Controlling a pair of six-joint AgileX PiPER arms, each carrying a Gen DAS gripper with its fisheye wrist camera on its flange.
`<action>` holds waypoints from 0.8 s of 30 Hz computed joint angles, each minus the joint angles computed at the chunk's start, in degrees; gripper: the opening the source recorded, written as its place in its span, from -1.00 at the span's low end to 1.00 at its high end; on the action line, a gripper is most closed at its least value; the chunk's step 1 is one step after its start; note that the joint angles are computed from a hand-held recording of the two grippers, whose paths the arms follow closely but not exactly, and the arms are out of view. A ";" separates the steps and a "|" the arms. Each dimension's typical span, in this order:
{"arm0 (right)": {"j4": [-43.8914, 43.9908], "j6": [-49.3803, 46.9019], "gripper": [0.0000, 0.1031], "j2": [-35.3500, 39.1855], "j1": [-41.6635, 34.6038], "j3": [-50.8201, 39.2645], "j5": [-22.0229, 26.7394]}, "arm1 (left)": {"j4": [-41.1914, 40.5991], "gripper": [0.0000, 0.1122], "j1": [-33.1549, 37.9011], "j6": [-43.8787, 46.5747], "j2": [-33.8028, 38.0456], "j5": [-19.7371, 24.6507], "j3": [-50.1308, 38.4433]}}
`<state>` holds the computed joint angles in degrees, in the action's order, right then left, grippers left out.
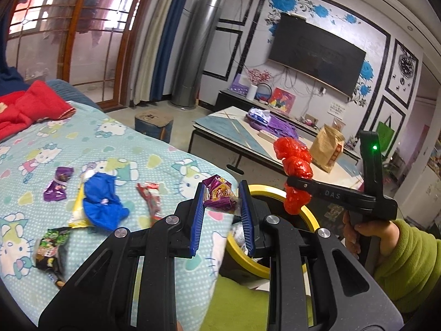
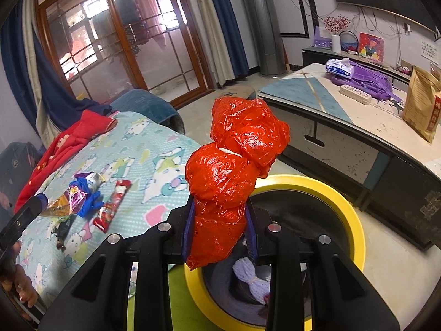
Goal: Collect trash
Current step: 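Carry the red plastic bag over the yellow bin with the right tool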
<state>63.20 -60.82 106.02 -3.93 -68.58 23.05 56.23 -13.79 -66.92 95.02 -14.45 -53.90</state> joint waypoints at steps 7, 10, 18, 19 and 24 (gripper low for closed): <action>0.72 -1.20 -0.43 0.38 -1.85 0.35 0.18 | -1.36 -0.68 -3.31 2.18 1.88 1.20 -1.78; 1.13 -1.77 -0.43 0.39 -2.43 0.50 0.07 | -0.25 -0.68 -4.29 1.55 3.03 1.32 -2.86; 0.16 -0.82 -0.42 1.44 -4.24 -0.36 1.22 | 3.00 -0.68 -6.11 -0.68 5.46 1.33 -4.76; -0.12 -0.53 -0.42 1.58 -4.33 -0.41 1.20 | 3.18 -0.68 -6.36 -0.65 5.86 1.23 -4.98; -1.82 1.45 -0.42 2.40 -4.19 -1.37 1.57 | 4.61 -0.68 -8.06 -1.96 7.38 1.86 -6.20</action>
<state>61.38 -59.37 108.42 -8.12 -69.94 24.62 60.83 -21.86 -68.89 102.40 -12.60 -60.10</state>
